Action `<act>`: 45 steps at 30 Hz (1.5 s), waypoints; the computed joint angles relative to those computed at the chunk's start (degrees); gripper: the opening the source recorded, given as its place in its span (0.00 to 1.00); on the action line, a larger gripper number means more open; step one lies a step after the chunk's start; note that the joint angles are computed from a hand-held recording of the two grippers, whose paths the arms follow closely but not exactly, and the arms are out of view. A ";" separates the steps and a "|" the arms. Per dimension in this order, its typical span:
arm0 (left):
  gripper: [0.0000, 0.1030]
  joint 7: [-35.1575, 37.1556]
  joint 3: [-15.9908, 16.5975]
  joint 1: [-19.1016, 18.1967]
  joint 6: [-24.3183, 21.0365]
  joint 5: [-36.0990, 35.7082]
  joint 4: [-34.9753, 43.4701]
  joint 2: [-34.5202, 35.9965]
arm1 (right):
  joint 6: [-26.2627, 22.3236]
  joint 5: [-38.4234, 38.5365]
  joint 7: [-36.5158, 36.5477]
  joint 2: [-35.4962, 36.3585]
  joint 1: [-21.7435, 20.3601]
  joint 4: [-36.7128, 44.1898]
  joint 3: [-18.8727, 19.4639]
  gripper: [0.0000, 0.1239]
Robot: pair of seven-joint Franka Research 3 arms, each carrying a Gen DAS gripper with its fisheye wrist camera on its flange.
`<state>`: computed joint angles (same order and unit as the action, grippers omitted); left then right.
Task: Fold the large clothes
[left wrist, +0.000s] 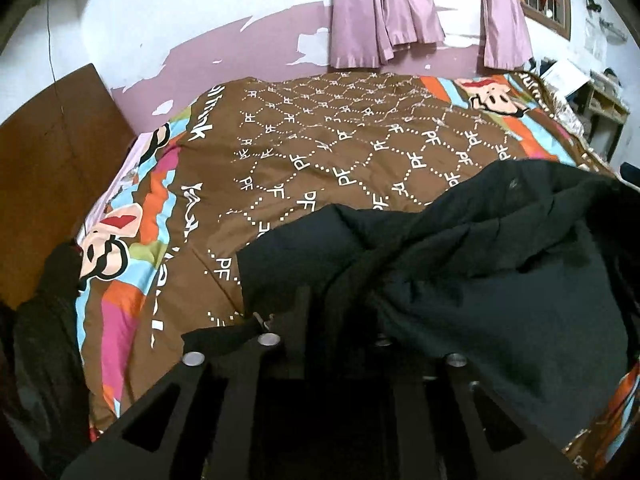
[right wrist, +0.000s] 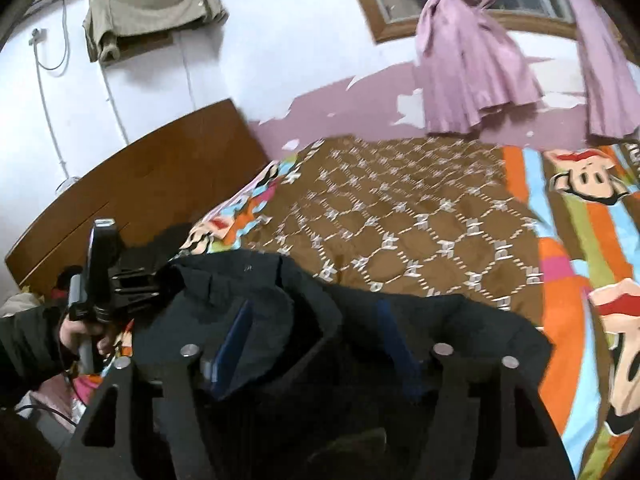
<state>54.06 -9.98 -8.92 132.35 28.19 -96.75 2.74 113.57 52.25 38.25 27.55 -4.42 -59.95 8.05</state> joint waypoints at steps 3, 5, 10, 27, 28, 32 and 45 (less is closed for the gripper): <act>0.38 2.38 0.51 1.06 5.05 -4.59 -2.80 -2.14 | 1.08 4.35 -3.54 -2.73 -1.94 -4.16 0.79 0.62; 0.63 1.15 0.70 1.58 6.84 -5.11 -4.02 -3.24 | 1.20 6.39 -5.71 -3.97 -2.36 -6.27 0.46 0.66; 0.75 4.43 1.95 3.10 13.93 -12.10 -9.40 -6.97 | 0.97 6.06 -6.81 -4.86 -1.52 -8.40 -1.34 0.69; 0.75 9.36 5.16 5.79 21.98 -33.34 -20.53 -12.09 | -2.39 14.40 -3.05 -3.41 -6.56 -10.70 -1.82 0.79; 0.75 8.95 4.98 5.82 22.22 -32.87 -20.66 -12.08 | -2.36 15.58 -2.60 -3.25 -6.87 -10.78 -1.69 0.83; 0.75 9.79 5.16 5.14 22.85 -34.11 -20.72 -11.67 | -1.32 21.05 -1.43 -3.04 -8.24 -11.27 -1.25 0.83; 0.73 7.43 3.16 6.18 18.98 -27.24 -16.55 -7.46 | 14.97 -1.39 1.96 -5.25 0.67 -17.35 -5.08 0.83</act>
